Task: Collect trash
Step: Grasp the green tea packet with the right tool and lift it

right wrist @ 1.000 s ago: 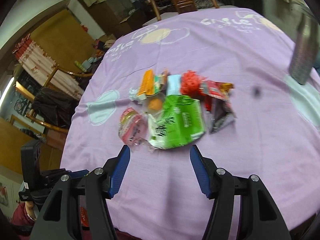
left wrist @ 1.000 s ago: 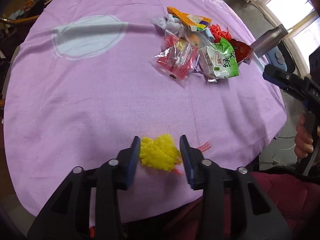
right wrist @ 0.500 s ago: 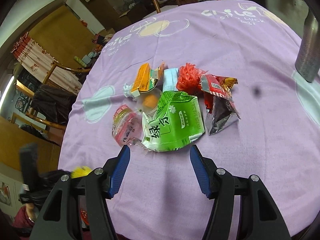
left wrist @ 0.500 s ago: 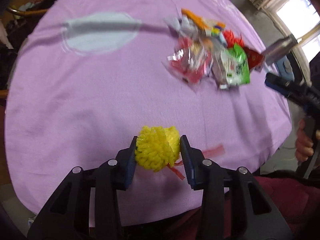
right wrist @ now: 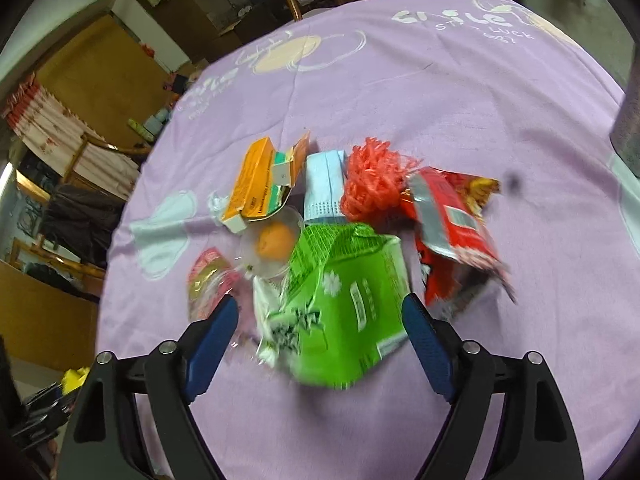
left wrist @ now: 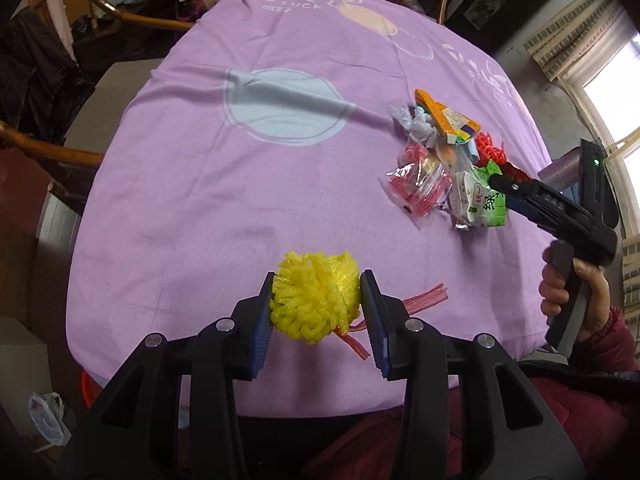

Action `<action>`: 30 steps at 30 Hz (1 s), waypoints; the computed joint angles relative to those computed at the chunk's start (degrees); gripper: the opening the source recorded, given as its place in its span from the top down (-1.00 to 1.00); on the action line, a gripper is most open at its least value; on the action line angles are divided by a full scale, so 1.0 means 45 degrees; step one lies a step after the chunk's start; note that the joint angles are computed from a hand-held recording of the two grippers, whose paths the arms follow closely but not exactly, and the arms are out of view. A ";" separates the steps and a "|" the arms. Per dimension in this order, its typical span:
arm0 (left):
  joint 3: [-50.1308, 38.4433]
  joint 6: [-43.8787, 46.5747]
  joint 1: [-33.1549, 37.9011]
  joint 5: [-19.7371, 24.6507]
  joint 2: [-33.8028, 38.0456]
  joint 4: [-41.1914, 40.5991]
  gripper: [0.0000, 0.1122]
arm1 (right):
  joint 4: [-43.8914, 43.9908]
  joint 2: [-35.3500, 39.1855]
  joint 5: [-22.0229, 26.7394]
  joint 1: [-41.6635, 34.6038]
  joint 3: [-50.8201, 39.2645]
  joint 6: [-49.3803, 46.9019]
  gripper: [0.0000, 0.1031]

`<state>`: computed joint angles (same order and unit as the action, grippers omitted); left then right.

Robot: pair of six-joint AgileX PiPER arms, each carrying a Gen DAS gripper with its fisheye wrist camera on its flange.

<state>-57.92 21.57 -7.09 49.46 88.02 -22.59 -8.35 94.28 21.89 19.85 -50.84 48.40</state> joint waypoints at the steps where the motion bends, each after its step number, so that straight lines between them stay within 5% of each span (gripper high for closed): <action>1: 0.0078 -0.0014 0.0078 0.0045 -0.0075 0.0042 0.26 | -0.0307 0.0335 0.0265 0.0116 -0.0288 0.0208 -0.66; 4: 0.0196 0.0086 0.0359 0.0120 -0.0126 0.0013 0.26 | -0.2483 0.1417 0.1354 0.0884 -0.1187 0.1450 -0.79; 8: 0.0134 0.0249 0.0436 0.0169 -0.0041 -0.0110 0.26 | -0.4392 0.0672 0.0756 0.1305 -0.0200 0.3154 -0.38; 13: -0.0023 0.0806 0.0619 0.0151 0.0066 -0.0445 0.26 | -0.1642 -0.1660 -0.0883 0.0516 0.1466 0.0858 -0.39; 22: -0.0500 0.1886 0.1355 0.0278 0.0341 -0.1154 0.26 | -0.4402 -0.3523 0.0427 0.2074 0.1155 0.3807 -0.39; 30: 0.0137 0.3179 0.3765 0.0580 -0.0248 -0.1781 0.26 | -0.3801 -0.2274 0.1046 0.3422 -0.0624 0.3227 -0.39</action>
<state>-57.30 35.87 9.85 52.07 86.90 -30.60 -25.46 84.05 26.59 35.25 -53.65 62.92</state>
